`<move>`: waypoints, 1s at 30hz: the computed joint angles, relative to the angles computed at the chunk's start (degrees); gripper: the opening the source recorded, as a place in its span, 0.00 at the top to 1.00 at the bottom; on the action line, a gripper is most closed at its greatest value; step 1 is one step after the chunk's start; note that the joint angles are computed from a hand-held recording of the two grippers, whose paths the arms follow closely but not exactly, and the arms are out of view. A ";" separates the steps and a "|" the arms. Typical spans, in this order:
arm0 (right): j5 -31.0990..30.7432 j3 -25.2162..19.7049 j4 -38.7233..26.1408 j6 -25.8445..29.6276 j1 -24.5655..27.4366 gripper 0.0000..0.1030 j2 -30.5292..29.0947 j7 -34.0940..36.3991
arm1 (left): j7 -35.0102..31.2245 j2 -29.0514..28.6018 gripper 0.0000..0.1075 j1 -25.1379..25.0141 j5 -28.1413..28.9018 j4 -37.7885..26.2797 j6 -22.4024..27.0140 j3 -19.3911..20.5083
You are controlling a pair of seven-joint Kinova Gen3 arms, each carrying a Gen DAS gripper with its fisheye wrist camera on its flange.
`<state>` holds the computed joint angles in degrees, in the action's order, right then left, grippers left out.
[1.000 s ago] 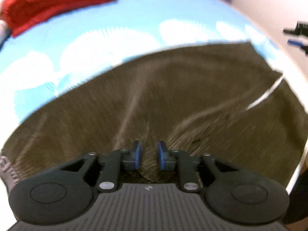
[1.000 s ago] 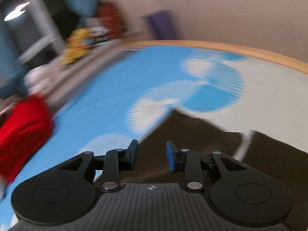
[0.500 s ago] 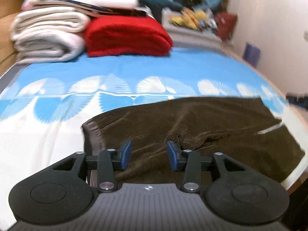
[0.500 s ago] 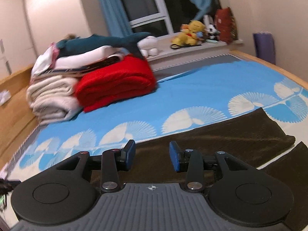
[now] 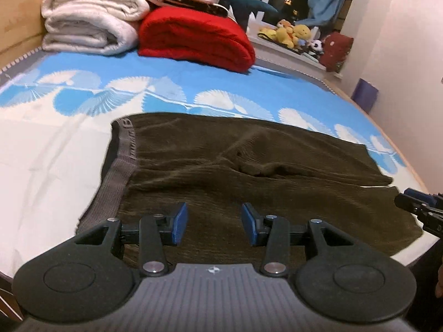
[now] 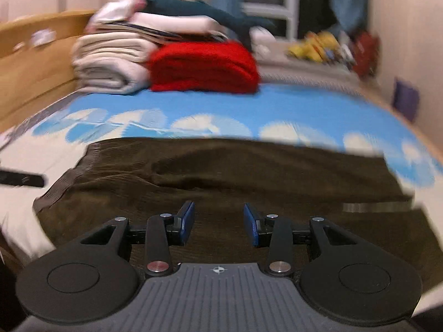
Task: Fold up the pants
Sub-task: 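Release the fabric and raise both tools above the flattened pants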
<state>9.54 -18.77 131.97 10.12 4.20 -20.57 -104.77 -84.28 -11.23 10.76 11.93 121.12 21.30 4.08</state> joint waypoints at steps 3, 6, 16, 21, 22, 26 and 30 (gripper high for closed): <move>-0.13 0.83 0.63 0.38 -2.03 0.57 -2.77 1.18 | -1.63 0.73 0.56 4.39 1.61 0.43 -0.58 -4.29; -0.72 0.94 1.18 1.12 -1.80 0.56 -2.44 1.43 | -0.72 1.54 0.58 6.60 0.20 0.14 -0.71 -5.71; 0.10 -2.08 0.13 -2.15 2.55 0.57 4.96 -3.72 | -11.91 0.95 0.83 -15.78 5.94 -3.74 4.38 14.65; -0.74 1.86 0.19 -2.46 -2.42 0.57 5.24 -1.64 | -23.56 1.32 0.83 -18.24 10.24 -7.82 5.76 13.41; -0.42 1.09 0.07 -2.40 -1.91 0.57 5.57 -1.63 | -25.89 1.65 0.83 -18.53 11.25 -8.43 5.52 12.54; 1.55 -2.22 -0.55 -1.51 0.53 0.57 7.18 -2.84 | -35.21 4.96 0.83 -14.79 19.10 -9.39 2.81 2.77; 5.24 -6.57 -0.91 -1.73 3.64 0.57 8.20 -5.87 | -41.48 12.56 0.85 -11.40 28.38 -8.85 0.65 -7.79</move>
